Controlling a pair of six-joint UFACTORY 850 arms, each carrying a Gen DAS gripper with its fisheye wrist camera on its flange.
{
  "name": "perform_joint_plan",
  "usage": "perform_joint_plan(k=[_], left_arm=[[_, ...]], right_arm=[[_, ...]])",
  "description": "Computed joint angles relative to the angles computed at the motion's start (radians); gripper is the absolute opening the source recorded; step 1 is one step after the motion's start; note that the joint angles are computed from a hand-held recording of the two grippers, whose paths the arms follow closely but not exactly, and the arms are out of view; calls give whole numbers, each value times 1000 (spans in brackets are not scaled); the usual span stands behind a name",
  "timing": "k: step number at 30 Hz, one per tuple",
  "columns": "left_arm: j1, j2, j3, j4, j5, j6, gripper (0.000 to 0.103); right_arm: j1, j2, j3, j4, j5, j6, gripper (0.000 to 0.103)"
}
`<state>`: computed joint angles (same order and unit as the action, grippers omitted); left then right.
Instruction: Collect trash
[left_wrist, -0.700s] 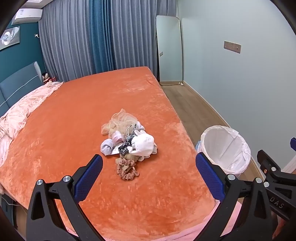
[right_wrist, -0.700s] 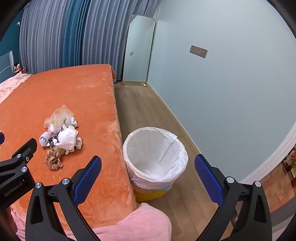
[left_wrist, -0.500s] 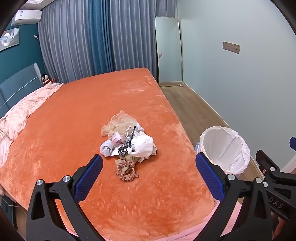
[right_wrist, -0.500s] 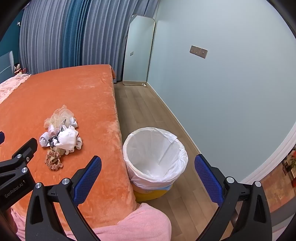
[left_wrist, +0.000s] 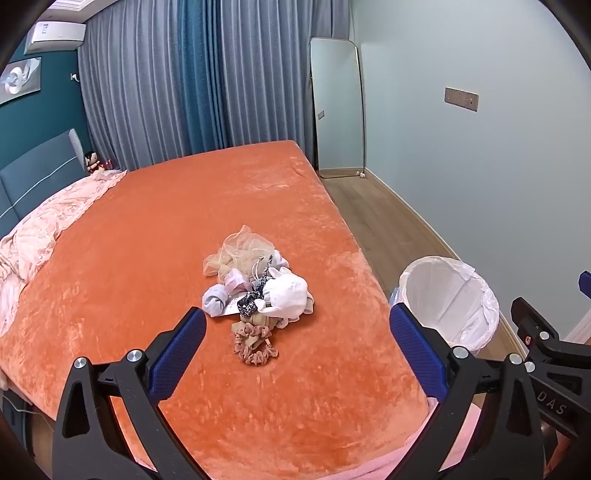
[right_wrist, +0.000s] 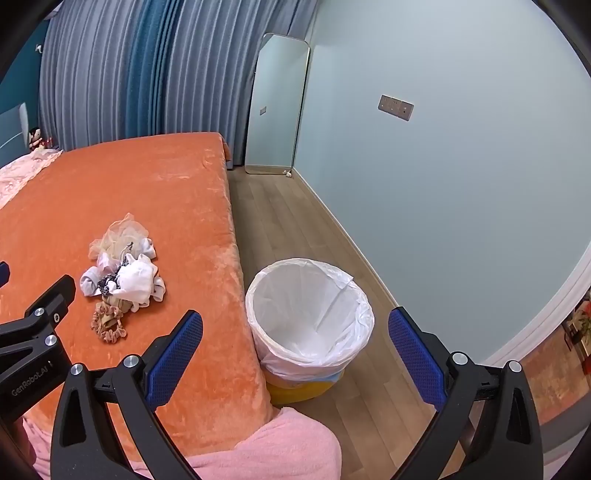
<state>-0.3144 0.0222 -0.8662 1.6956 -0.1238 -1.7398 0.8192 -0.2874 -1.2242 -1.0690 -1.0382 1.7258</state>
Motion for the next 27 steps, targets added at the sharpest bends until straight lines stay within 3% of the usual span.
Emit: perform_joint_plan(k=[27], left_arm=[[13,16,13,115,6,-129,93]], right_arm=[[10,-5,-22,-22,-24,-2,96]])
